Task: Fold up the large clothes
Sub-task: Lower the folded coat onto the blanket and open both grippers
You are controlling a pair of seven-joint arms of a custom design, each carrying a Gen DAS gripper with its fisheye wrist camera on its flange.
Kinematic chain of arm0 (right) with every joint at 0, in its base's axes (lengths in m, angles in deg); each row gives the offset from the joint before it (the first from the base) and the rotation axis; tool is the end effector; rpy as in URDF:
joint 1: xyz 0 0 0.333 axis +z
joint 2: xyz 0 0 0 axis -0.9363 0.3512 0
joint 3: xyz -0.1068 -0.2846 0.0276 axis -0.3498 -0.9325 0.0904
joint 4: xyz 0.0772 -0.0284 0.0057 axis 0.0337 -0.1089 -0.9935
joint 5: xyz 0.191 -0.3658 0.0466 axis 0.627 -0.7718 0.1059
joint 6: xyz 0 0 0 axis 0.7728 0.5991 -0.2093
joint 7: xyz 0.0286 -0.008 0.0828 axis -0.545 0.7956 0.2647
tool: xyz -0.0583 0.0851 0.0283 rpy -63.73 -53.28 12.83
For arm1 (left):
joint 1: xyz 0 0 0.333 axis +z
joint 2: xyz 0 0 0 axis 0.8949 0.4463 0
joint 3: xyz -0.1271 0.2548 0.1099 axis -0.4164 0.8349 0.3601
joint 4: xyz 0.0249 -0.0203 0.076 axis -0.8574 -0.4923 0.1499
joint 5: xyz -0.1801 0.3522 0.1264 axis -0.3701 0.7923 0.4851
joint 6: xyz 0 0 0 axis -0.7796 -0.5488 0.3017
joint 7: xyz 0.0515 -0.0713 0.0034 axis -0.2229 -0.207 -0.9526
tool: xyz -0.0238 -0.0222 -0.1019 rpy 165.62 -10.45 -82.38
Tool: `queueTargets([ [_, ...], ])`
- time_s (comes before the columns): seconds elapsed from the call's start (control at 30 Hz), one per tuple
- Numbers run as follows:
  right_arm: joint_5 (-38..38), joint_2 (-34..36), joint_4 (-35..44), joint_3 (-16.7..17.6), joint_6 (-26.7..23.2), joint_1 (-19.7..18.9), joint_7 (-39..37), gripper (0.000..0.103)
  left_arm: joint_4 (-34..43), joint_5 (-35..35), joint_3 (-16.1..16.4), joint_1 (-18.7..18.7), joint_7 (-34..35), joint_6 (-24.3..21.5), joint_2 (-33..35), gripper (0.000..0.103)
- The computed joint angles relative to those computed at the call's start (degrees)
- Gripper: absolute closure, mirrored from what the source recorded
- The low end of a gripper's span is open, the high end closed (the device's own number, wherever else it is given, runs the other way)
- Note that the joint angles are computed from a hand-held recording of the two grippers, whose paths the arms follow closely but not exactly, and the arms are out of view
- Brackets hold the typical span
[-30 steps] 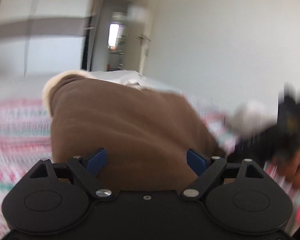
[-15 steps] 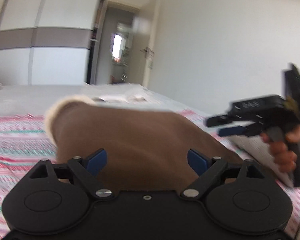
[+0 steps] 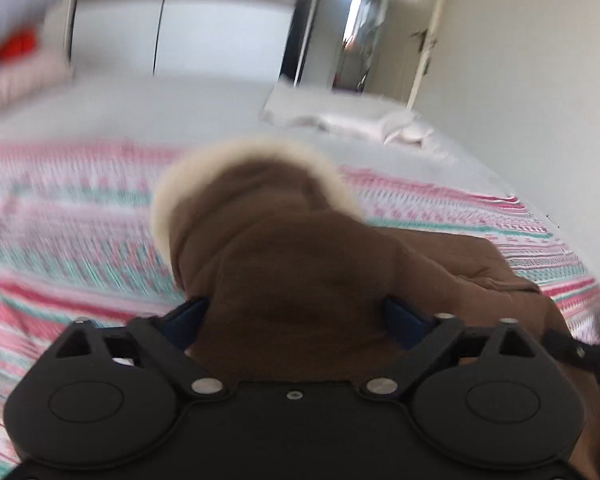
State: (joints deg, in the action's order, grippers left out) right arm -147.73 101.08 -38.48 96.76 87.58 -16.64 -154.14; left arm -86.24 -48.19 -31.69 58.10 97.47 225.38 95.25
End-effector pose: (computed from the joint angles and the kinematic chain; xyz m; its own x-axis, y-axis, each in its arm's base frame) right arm 0.3649 0.5623 0.4382 -0.4883 -0.7563 -0.4353 -0.2818 0.6088 -0.7416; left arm 0.6826 -0.2657 0.4291 -0.5000 -0.8285 0.2522 -0.6198 0.1388 -0.7724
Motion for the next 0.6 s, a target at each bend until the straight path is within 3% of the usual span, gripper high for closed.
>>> queueTargets([
  [0.1, -0.5, -2.2, -4.3, -0.2, 4.3, -1.2, 7.0, 0.042, 3.9, -3.6, -1.6, 2.6, -0.9, -6.6, 2.8, 0.000],
  [0.27, -1.8, -5.0, -7.4, 1.4, 6.0, -2.2, 10.4, 0.035, -2.6, -14.2, -5.1, 6.8, 9.7, -5.3, -3.4, 0.001],
  [0.4, -2.0, -6.0, -4.3, 3.5, 1.1, -1.1, 1.2, 0.035, -11.0, -27.5, -7.3, 10.4, 22.1, -6.0, -12.8, 0.001],
  [0.6, 0.7, -3.3, 1.8, 5.2, -5.4, 2.7, -14.1, 0.033, -24.1, -40.0, -4.6, 9.3, 34.2, -11.9, -27.8, 0.001],
])
